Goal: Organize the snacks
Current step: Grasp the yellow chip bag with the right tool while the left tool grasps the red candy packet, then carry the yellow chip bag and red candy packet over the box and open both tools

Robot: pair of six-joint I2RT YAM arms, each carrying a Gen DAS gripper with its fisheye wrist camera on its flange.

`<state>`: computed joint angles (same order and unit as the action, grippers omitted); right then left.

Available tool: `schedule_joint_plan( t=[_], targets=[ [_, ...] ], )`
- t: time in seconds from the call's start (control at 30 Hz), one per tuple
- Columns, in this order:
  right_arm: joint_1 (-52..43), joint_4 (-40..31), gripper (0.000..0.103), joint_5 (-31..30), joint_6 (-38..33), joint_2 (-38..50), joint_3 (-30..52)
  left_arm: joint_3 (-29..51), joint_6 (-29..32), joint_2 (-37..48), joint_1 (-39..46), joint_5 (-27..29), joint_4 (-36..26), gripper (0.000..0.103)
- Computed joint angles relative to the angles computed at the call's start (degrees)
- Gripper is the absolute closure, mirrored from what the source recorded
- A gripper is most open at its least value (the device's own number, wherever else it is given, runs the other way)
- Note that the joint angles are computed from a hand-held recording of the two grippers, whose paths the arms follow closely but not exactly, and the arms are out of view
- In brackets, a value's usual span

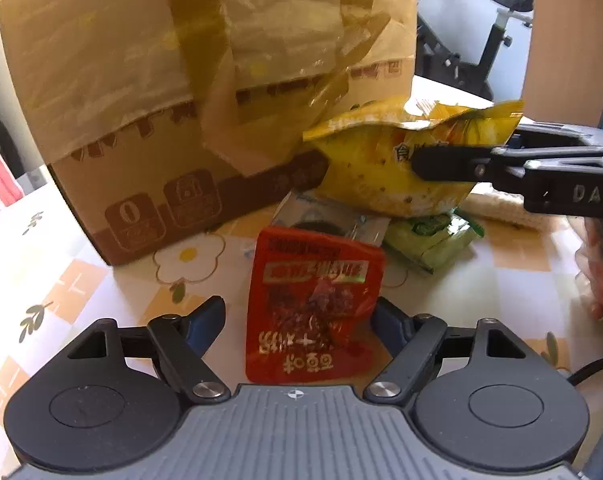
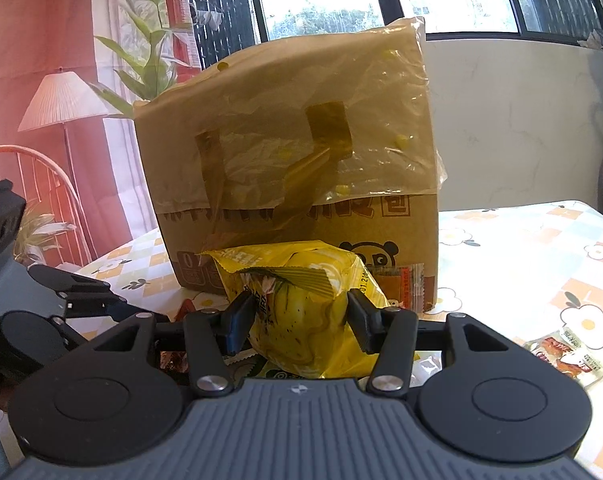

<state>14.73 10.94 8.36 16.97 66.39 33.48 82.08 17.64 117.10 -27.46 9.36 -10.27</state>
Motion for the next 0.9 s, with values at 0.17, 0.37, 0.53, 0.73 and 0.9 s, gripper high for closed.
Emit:
schedule_joint_plan(
  t=[0.17, 0.37, 0.53, 0.73, 0.9],
  targets=[
    [0.1, 0.0, 0.05, 0.1, 0.1, 0.0, -0.1, 0.8, -3.4, 0.5, 0.6, 1.0, -1.3, 0.024],
    [0.1, 0.0, 0.05, 0.0, 0.1, 0.1, 0.0, -3.7, -8.2, -2.8, 1.6, 3.4, 2.3, 0.058],
    [0.3, -0.4, 0.049, 0.4, -0.1, 0.5, 0.3, -8.4, -12.3, -4.7, 2.4, 3.5, 6.6, 0.06],
    [0.2, -0.3, 0.049, 0.3, -0.2, 0.7, 0.4, -9.6, -15.5, -5.7, 3.3, 3.9, 8.2, 0.06],
    [0.3, -0.3, 0.049, 0.3, -0.2, 0.7, 0.4, -11.6, -17.8, -7.6, 3.8, 4.1, 10.2, 0.061]
  ],
)
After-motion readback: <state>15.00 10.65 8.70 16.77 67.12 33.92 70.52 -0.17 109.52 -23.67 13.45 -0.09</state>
